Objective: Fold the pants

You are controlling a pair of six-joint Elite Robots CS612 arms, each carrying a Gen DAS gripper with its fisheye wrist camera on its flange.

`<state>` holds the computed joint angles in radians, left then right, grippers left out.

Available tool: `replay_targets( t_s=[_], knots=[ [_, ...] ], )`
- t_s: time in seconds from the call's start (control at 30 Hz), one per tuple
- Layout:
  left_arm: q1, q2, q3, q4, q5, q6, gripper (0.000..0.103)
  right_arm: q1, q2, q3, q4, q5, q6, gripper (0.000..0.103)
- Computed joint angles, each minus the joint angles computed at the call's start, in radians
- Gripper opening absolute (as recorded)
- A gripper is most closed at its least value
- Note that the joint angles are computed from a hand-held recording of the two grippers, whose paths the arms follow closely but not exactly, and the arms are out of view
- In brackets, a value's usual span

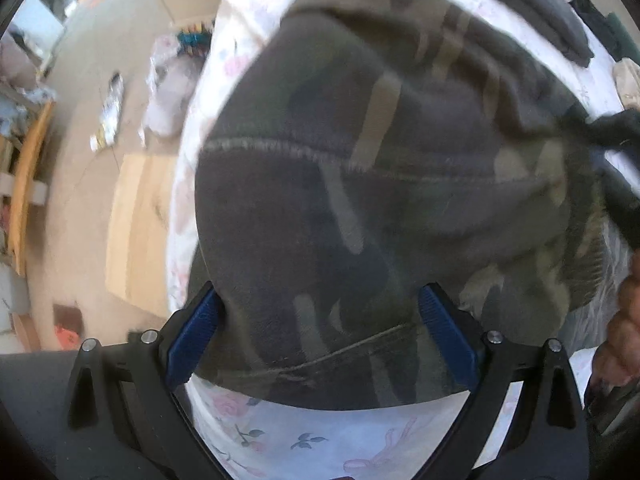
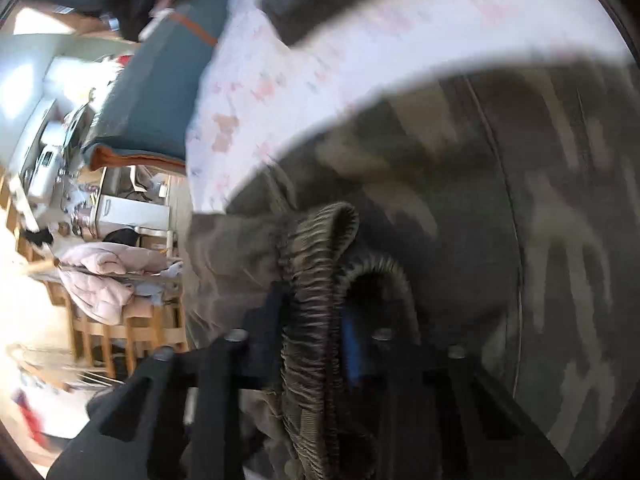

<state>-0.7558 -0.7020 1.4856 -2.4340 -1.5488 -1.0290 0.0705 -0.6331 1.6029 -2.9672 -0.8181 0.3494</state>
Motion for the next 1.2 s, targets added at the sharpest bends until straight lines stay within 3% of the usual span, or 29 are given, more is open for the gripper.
replay_targets(
  t_s=[0.03, 0.1, 0.17, 0.23, 0.27, 0.3, 0.33, 0.37, 0.47, 0.53, 0.63, 0.67, 0.7, 0.77, 0.8, 0.9, 1.0, 1.07, 1.13, 1.2],
  knots=[
    [0.007, 0.000, 0.007, -0.015, -0.031, -0.016, 0.100, 0.001, -0.004, 0.009, -0.071, 0.011, -0.003, 0.018],
    [0.007, -0.004, 0.018, -0.036, -0.027, -0.027, 0.100, -0.001, -0.013, 0.033, -0.246, 0.040, -0.010, 0.017],
    [0.005, -0.009, 0.029, -0.057, -0.020, -0.043, 0.100, -0.003, -0.017, 0.041, -0.297, 0.020, 0.037, 0.017],
    [0.000, -0.007, 0.018, -0.029, -0.012, -0.035, 0.099, -0.001, -0.016, 0.034, -0.210, -0.048, 0.037, 0.018],
    [-0.003, -0.005, 0.012, -0.017, -0.007, -0.030, 0.099, 0.002, -0.008, 0.018, -0.112, -0.085, 0.005, 0.022],
    [-0.007, -0.006, 0.008, -0.010, 0.000, -0.024, 0.099, 0.002, -0.009, 0.010, -0.054, -0.103, -0.023, 0.028],
    [-0.010, -0.008, 0.009, -0.016, 0.000, -0.025, 0.099, 0.002, -0.012, 0.012, -0.030, -0.130, -0.037, 0.045],
    [-0.011, -0.011, 0.012, -0.027, 0.001, -0.028, 0.099, -0.003, -0.019, 0.024, -0.043, -0.131, -0.028, 0.049],
    [-0.019, -0.030, 0.028, -0.070, 0.024, -0.035, 0.099, -0.017, -0.070, 0.088, -0.137, -0.135, -0.015, 0.049],
    [-0.027, -0.043, 0.045, -0.104, 0.052, -0.041, 0.099, -0.031, -0.104, 0.141, -0.177, -0.087, -0.028, 0.047],
    [-0.033, -0.048, 0.046, -0.126, 0.072, -0.048, 0.099, -0.015, -0.150, 0.188, -0.083, -0.071, -0.177, 0.038],
    [-0.037, -0.049, 0.044, -0.130, 0.077, -0.052, 0.099, -0.001, -0.158, 0.191, -0.035, -0.107, -0.236, 0.031],
    [-0.039, -0.050, 0.042, -0.128, 0.082, -0.052, 0.099, 0.021, -0.160, 0.190, 0.016, -0.186, -0.286, 0.030],
    [-0.039, -0.046, 0.033, -0.126, 0.091, -0.045, 0.099, 0.049, -0.142, 0.167, 0.112, -0.321, -0.304, 0.031],
    [-0.042, -0.046, 0.031, -0.127, 0.095, -0.041, 0.099, 0.052, -0.128, 0.163, 0.127, -0.331, -0.279, 0.032],
    [-0.047, -0.042, 0.022, -0.134, 0.137, -0.007, 0.099, 0.021, -0.137, 0.193, 0.078, -0.228, -0.191, 0.033],
    [-0.053, -0.024, 0.005, -0.145, 0.175, 0.046, 0.098, -0.025, -0.173, 0.289, -0.109, -0.145, -0.085, 0.041],
    [-0.055, -0.002, -0.025, -0.143, 0.193, 0.090, 0.097, -0.072, -0.182, 0.373, -0.280, -0.098, 0.071, 0.068],
    [-0.067, 0.019, -0.065, -0.112, 0.235, 0.128, 0.097, -0.116, -0.167, 0.459, -0.463, -0.093, 0.278, 0.076],
    [-0.074, 0.042, -0.100, -0.084, 0.265, 0.153, 0.097, -0.139, -0.140, 0.510, -0.587, -0.127, 0.437, 0.076]
  ],
)
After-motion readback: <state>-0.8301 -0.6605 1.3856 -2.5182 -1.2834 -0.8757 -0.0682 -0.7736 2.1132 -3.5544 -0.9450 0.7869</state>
